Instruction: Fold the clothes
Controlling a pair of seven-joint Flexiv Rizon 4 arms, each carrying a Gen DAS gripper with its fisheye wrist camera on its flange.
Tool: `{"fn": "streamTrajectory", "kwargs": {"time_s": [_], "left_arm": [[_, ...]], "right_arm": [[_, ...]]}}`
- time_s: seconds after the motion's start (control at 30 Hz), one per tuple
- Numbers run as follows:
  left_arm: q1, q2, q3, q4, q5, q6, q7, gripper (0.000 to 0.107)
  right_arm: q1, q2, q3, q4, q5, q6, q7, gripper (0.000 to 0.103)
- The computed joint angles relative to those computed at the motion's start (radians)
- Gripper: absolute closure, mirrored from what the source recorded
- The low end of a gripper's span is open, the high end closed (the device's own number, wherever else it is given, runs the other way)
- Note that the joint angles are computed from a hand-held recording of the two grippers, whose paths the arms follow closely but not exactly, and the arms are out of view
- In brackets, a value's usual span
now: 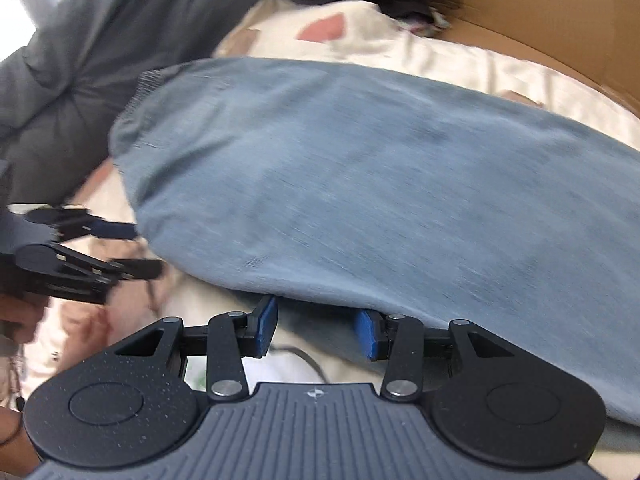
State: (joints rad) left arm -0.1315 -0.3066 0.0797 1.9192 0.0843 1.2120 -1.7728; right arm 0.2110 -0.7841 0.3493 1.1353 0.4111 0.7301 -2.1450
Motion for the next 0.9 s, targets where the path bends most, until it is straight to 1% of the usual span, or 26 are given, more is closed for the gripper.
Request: {"fn": "streamTrajectory", "kwargs": {"time_s": [0.2,0.37,0.5,0.57,0.67,0.73,0.83,0.9], "left_arm": [[0.004,-0.016,-0.003,0.003,-0.029,0.032,-0.028,0.031],[0.02,0.001,-0.016,0.046,-0.072,0.108,-0.022,0.031],[0.016,0.012,-0.005,0.072,-0.091,0.197,-0.047,0.031],[0.004,0.011,0.01,0.069,-0.084,0.224,-0.061,0.031],[-0.009,0.001,0.026,0.05,-0.07,0.231,-0.071,0.031],[-0.018,-0.01,0.036,0.036,-0.069,0.218,-0.085,0.031],[-0.04,-0.023,0.061,0.016,-0.052,0.181,-0.127,0.031],[-0.034,-0.03,0.055,0.018,-0.055,0.182,-0.146,0.031]], "right_arm": [[0.001,-0.015,0.035,-0.053,0.046,-0.066,-0.026,0.058],[0.005,-0.018,0.044,-0.079,0.094,-0.106,-0.026,0.058],[0.001,-0.027,0.045,-0.104,0.158,-0.109,0.041,0.058],[0.003,-0.032,0.041,-0.114,0.18,-0.104,0.087,0.059],[0.01,-0.048,0.035,-0.138,0.19,-0.114,0.141,0.06],[0.018,-0.056,0.033,-0.151,0.19,-0.113,0.162,0.06],[0.02,-0.059,0.04,-0.157,0.191,-0.11,0.153,0.062],[0.021,-0.058,0.041,-0.158,0.191,-0.107,0.146,0.062]]}}
